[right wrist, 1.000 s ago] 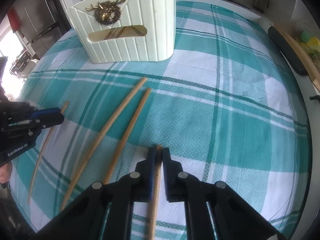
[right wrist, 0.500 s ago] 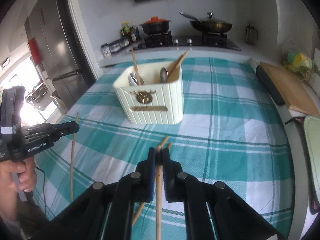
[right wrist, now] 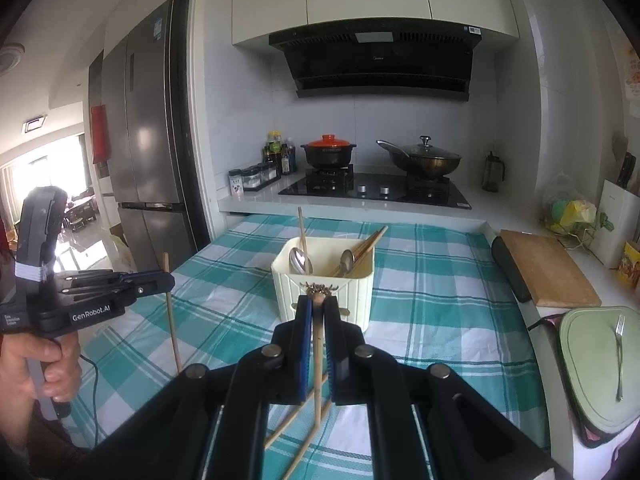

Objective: Organize utensils
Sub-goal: 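Lift the chopstick with the left tool toward the box while the right tool carries its chopstick, then open the left tool to drop its chopstick into the box while the right tool releases its chopstick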

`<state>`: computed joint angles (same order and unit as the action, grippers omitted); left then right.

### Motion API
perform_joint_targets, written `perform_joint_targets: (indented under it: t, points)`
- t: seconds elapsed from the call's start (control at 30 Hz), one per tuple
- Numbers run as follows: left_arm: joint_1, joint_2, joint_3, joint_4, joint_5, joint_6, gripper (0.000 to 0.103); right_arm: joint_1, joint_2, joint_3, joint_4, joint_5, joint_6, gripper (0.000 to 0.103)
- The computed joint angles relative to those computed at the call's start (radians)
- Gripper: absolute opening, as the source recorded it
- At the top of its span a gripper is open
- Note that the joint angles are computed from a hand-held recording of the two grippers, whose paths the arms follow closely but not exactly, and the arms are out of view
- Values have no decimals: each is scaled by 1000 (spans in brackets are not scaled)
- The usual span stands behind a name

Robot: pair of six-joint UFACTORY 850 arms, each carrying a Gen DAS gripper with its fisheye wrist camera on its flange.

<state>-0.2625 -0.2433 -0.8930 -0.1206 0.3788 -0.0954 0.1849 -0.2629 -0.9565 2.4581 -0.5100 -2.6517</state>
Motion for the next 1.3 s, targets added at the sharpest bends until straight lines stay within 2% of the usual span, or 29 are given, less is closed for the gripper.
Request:
perform_joint_targets:
  t: [0.07, 0.17, 0.27, 0.47, 0.7, 0.87, 1.0, 1.1, 1.17, 1.3]
  points:
    - [2, -5, -4, -4, 15, -5, 4, 2, 9, 2, 2, -4, 5, 6]
    - [13, -26, -27, 27, -3, -53, 4, 3, 10, -9, -13, 0, 23, 6]
    - [32, -44, -57, 107, -20, -145, 4, 0, -4, -38, -63, 7, 78, 6]
    - [63, -68, -153, 232, -50, -276, 4, -4, -55, -153, -157, 39, 191, 6]
    - [83, -135, -341, 121, -47, -157, 3, 19, -141, -350, -133, 78, 194, 6]
    - [90, -241, -505, 22, -53, -75, 3, 33, -249, -536, -195, 113, 263, 6]
    - [94, -356, -640, -77, -102, 16, 3, 38, -372, -726, -579, 178, 658, 6]
    - [102, -443, -737, -100, -182, 28, 3, 39, -488, -869, -870, 169, 972, 6]
    - [106, -503, -799, -139, -242, 61, 3, 37, -560, -965, -1062, 137, 1182, 6]
    - [109, -590, -893, -287, -347, 220, 4, 29, -765, -1239, -1398, -13, 1600, 6]
